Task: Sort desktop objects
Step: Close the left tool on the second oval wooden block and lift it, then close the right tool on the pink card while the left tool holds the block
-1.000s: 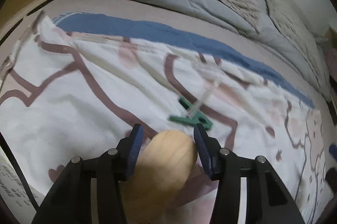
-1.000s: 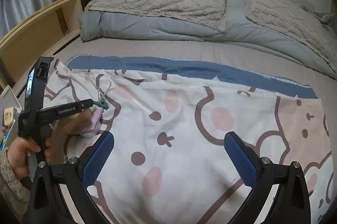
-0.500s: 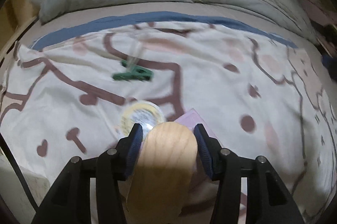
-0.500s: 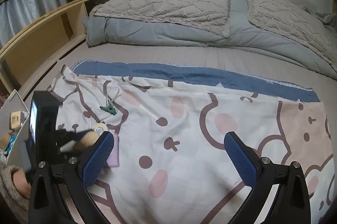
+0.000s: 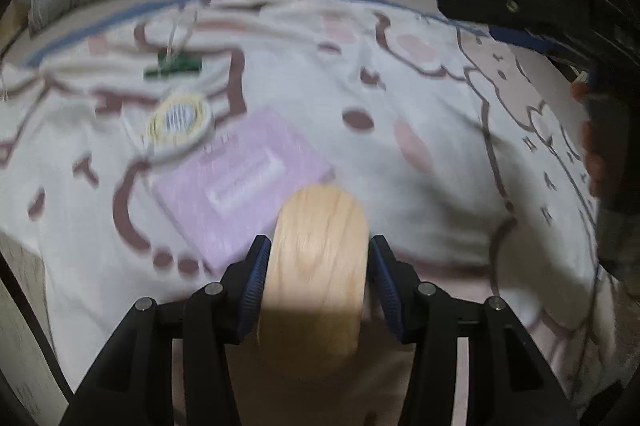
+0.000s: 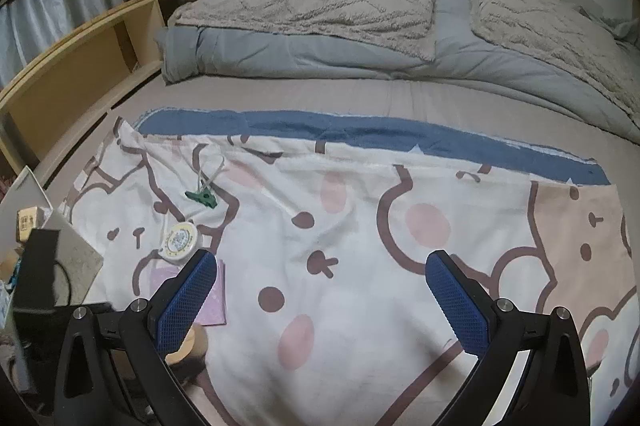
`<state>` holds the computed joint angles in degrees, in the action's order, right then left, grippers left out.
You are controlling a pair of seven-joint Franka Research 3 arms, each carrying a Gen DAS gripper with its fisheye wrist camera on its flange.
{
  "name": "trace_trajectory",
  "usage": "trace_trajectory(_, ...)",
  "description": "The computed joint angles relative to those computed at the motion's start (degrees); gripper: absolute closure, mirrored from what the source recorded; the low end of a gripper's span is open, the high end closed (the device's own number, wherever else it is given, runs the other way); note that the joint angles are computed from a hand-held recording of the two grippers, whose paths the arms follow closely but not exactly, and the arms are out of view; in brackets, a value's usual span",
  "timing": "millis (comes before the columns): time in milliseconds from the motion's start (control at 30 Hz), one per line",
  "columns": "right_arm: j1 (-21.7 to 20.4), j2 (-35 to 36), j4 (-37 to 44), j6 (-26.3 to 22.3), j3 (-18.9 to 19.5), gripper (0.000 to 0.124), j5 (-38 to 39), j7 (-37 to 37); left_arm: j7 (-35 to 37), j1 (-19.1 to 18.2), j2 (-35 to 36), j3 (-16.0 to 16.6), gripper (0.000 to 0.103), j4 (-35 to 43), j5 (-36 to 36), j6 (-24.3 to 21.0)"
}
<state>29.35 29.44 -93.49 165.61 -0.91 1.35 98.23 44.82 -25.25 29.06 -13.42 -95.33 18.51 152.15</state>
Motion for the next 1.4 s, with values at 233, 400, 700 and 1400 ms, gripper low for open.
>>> trace_trajectory(233,-0.41,1.00,0.69,-0.89,1.62,0.021,0.89,-2.01,-3.36,-0.12,-3.00,-0.09,0.057,-3.96,-0.58,0.42)
trace_trajectory(400,-0.60,2.62,2.82,-3.28,3.12,0.021,2.49,-3.72,-6.00,-0.95,-5.91,0.68,0.057,-6.56,1.64,-2.74)
trace_trajectory(700,0.26,5.62,5.97,-5.40,5.13,0.021,4.45,-7.51,-12.94,-1.39,-9.99,1.23,0.057,-9.62,8.25,-10.85)
trace_trajectory(1400,3.70,15.15,19.70,-16.78,5.53,0.021,4.09,-9.44,-27.91,-0.76,-11.83,0.78,0.050,-13.90,16.41,-9.94)
